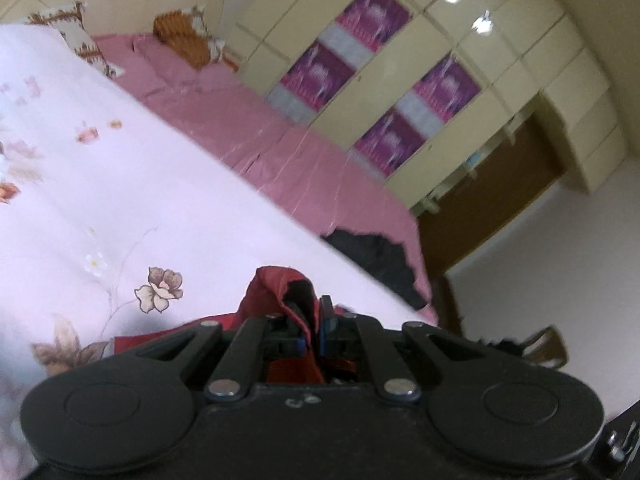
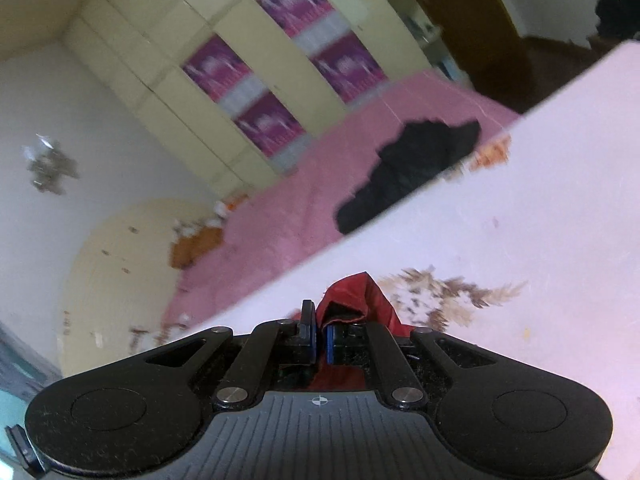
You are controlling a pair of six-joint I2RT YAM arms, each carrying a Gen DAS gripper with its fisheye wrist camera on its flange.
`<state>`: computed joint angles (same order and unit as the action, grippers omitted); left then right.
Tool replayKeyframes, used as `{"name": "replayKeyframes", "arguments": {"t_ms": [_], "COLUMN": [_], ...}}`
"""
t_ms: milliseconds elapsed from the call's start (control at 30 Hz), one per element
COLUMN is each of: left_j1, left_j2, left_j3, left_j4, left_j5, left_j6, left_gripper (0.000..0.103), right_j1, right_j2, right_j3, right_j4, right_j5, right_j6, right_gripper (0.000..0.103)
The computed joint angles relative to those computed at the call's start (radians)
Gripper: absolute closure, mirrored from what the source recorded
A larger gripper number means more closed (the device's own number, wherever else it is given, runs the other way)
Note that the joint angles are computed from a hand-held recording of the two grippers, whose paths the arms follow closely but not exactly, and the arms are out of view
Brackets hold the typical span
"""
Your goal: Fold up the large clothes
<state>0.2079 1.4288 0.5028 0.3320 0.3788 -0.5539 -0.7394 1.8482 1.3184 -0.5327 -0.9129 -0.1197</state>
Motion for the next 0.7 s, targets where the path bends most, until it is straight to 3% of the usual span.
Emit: {"name": "replayKeyframes", "arguments": {"t_ms": [233, 267, 300, 333, 367, 400, 433, 467, 567, 700], "left_j1": [0.022, 0.024, 0.027, 0.034, 0.044, 0.042, 0.039, 0.046, 0.067, 0.061], "left_j2": [0.338, 0.358, 0.372, 0.386, 0.390, 0.391, 0.391, 0.397, 0.417, 0.449], "left_j3": [0.153, 0.157, 0.160, 0.163, 0.151, 0.129, 0.107, 0.117, 0.163, 0.250], "left_j4": [0.104, 0.135, 0.159, 0.183, 0.222, 0.281, 0.339, 0.336, 0.261, 0.062], "left_j5": [0.061, 0.071, 0.069, 0.074, 0.081, 0.048, 0.016, 0.026, 0.055, 0.024], "left_j6": [0.041, 0.045, 0.049, 0.040, 0.024, 0.005, 0.004, 0.027, 0.089, 0.211], "left_gripper": [0.096, 0.091, 0.079, 0.051, 0.030, 0.001, 0.002, 0.002, 0.003, 0.003], "right_j1": [0.068, 0.077, 0.086, 0.100, 0.112, 0.118, 0.116, 0.113, 0.106, 0.124], "right_j2": [0.170, 0.185, 0.180, 0.183, 0.188, 0.175, 0.146, 0.139, 0.159, 0.203], "right_j3": [0.040, 0.048, 0.031, 0.031, 0.035, 0.004, -0.061, -0.083, -0.076, -0.026], "right_j4": [0.128, 0.143, 0.195, 0.220, 0.225, 0.281, 0.385, 0.424, 0.426, 0.338], "right_j5": [0.093, 0.097, 0.115, 0.146, 0.180, 0.204, 0.210, 0.193, 0.178, 0.231], "right_j6": [0.047, 0.048, 0.063, 0.073, 0.077, 0.089, 0.099, 0.081, 0.065, -0.032], "right_gripper": [0.099, 0.098, 0.098, 0.096, 0.066, 0.022, 0.015, 0.015, 0.015, 0.015]}}
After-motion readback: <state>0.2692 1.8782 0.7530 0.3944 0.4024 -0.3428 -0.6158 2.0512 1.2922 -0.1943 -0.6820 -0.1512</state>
